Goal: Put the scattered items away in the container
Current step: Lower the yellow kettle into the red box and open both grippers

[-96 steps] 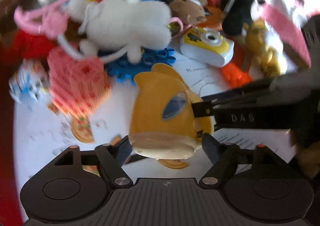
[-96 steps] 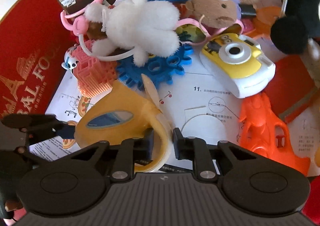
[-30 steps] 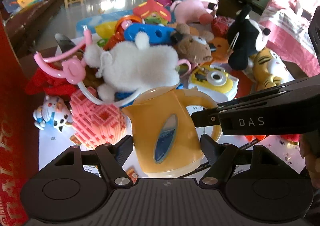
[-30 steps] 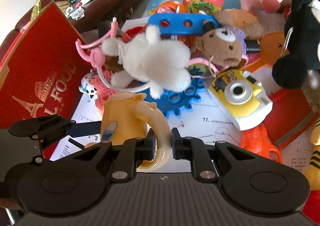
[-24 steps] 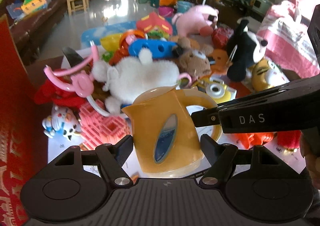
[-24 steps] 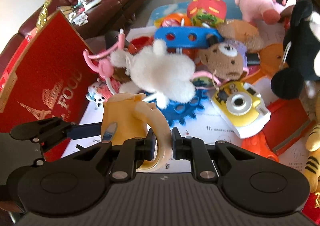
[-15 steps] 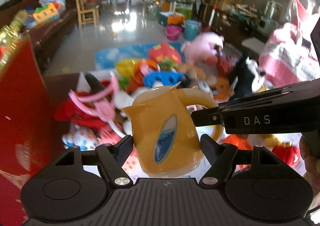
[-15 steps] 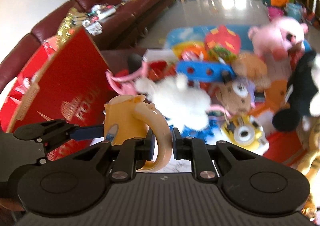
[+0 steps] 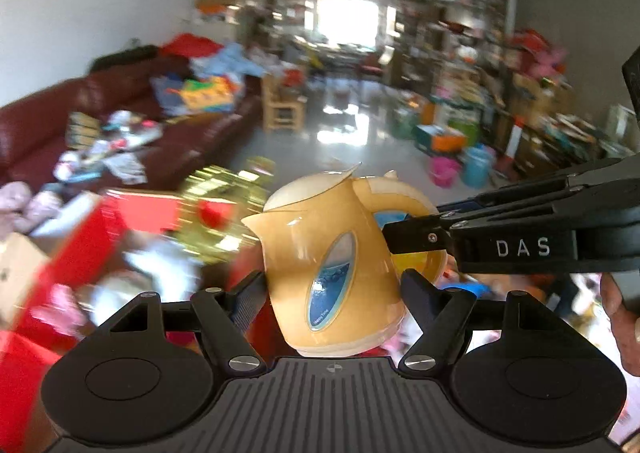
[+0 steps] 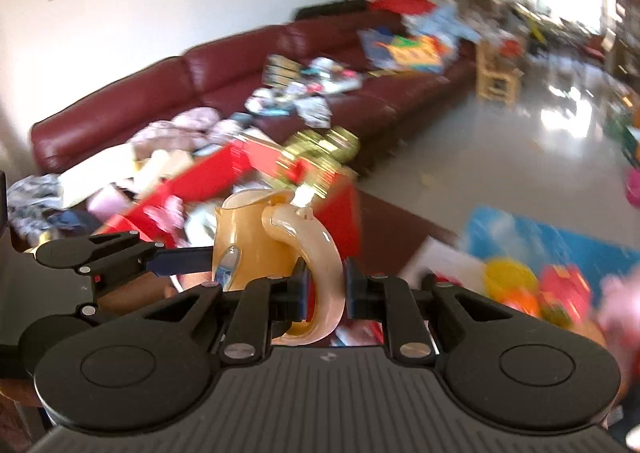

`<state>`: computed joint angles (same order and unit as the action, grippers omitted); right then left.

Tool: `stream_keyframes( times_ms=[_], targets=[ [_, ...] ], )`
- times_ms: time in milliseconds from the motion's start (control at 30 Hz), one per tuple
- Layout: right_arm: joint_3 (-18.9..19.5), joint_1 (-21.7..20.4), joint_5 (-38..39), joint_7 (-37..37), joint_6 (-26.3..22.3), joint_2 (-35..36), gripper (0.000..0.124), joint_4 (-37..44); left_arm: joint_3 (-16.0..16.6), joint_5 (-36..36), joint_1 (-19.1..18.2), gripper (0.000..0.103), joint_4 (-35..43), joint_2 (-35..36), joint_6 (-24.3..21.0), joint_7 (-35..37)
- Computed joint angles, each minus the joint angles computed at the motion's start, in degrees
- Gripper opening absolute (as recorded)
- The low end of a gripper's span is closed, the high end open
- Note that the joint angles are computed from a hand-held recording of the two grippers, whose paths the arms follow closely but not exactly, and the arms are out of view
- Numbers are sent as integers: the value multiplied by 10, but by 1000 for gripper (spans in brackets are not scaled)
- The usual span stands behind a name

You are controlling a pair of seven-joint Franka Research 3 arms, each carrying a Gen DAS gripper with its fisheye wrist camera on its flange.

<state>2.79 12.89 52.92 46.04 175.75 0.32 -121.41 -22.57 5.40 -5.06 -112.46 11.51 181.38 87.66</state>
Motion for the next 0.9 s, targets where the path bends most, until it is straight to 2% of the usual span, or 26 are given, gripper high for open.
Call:
stream_keyframes(
  times_ms=[167,300,400,467,500,533,567,633,667,700,767,900],
  targets=[
    [26,1,-19,-17,-22,81,20,121,116,71,-55,75,30,-5,-11,-88],
    [51,-11,-37,-1,-42,147,20,215,146,107,-53,75,71,12,-32,-133],
    [53,-7,-82,51,-61,203,23,292,174,146,-63,75,114,36,-56,-171],
    [59,-8,-102,76,-58,236,35,331,197,178,-73,75,150,60,-77,-205],
    [44,4,-133,104,-58,252,57,349,202,188,-74,84,173,78,-91,-217],
    [19,22,-172,141,-53,270,88,367,201,190,-70,86,196,97,-107,-224],
    [0,35,-199,172,-49,290,96,387,211,200,-77,87,218,114,-131,-243],
    [-26,49,-227,227,-39,314,96,408,199,195,-63,88,239,133,-162,-247],
    [-21,41,-229,240,-49,319,96,412,183,181,-50,88,245,141,-171,-237],
    [-1,21,-221,238,-59,320,96,413,173,171,-41,89,247,146,-176,-230],
    [22,0,-223,238,-60,319,96,403,173,170,-41,91,250,153,-182,-232],
    [24,-7,-259,260,-84,320,96,393,168,168,-36,93,250,163,-188,-226]
  ],
)
